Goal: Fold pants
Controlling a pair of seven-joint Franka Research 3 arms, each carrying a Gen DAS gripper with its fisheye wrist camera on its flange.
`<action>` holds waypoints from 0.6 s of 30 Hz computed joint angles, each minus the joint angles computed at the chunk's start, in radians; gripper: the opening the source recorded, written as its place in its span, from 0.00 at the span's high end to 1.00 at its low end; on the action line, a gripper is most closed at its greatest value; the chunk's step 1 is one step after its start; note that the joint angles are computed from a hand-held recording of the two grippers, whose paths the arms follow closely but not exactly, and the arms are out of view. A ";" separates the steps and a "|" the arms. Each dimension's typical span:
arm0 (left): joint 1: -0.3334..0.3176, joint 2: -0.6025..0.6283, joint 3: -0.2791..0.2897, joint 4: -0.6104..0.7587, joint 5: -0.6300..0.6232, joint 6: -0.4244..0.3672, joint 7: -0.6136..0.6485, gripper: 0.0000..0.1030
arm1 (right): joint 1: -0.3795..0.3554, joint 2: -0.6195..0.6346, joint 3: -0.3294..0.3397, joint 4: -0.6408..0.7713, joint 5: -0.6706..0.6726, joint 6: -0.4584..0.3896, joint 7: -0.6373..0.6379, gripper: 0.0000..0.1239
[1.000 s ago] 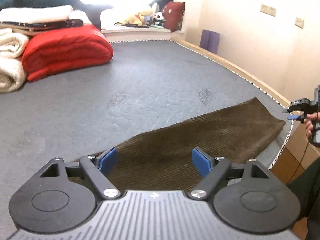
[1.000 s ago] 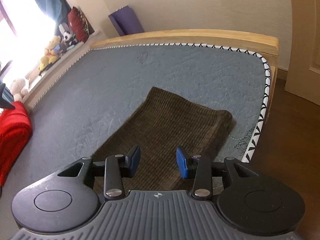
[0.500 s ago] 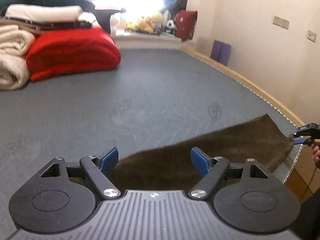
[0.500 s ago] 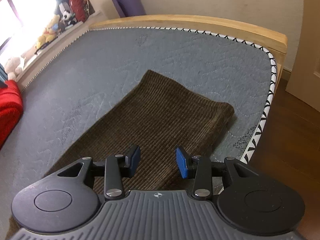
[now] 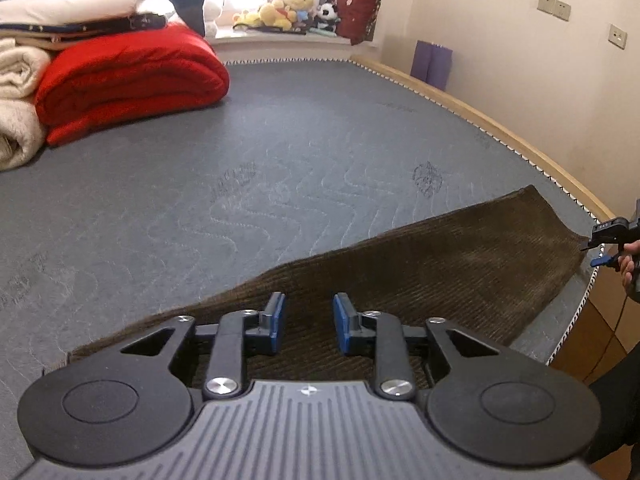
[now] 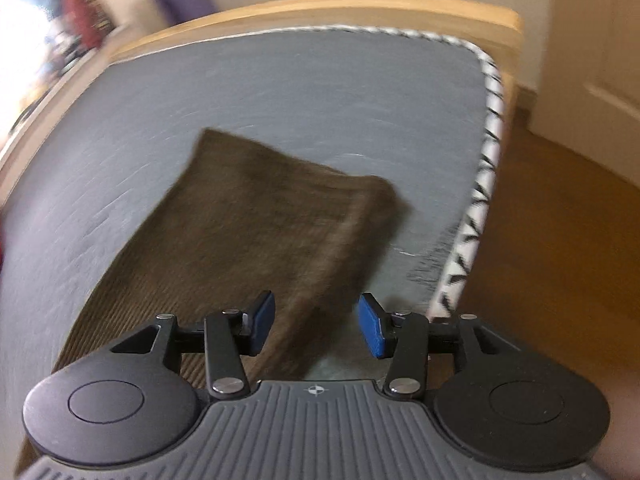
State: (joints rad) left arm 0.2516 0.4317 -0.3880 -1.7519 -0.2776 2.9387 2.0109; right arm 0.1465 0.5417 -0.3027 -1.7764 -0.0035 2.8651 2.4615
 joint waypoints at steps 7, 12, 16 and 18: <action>0.002 0.007 -0.002 0.004 0.014 -0.008 0.007 0.68 | -0.083 0.077 0.072 0.057 0.129 0.066 -0.023 0.60; -0.015 0.012 0.022 0.010 0.035 -0.024 0.001 0.68 | -0.084 0.119 0.070 0.086 0.218 0.110 -0.003 0.60; -0.007 0.011 0.016 0.012 0.027 -0.014 0.000 0.68 | -0.027 0.140 0.001 0.109 0.200 0.071 0.049 0.83; -0.005 0.008 0.016 0.008 0.026 -0.008 -0.001 0.68 | 0.000 0.135 -0.028 0.100 0.200 0.083 0.104 0.89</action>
State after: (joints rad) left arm 0.2470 0.4399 -0.3715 -1.7436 -0.2516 2.9305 2.0096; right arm 0.1466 0.6771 -0.3312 -1.6763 0.1969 2.9479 2.5660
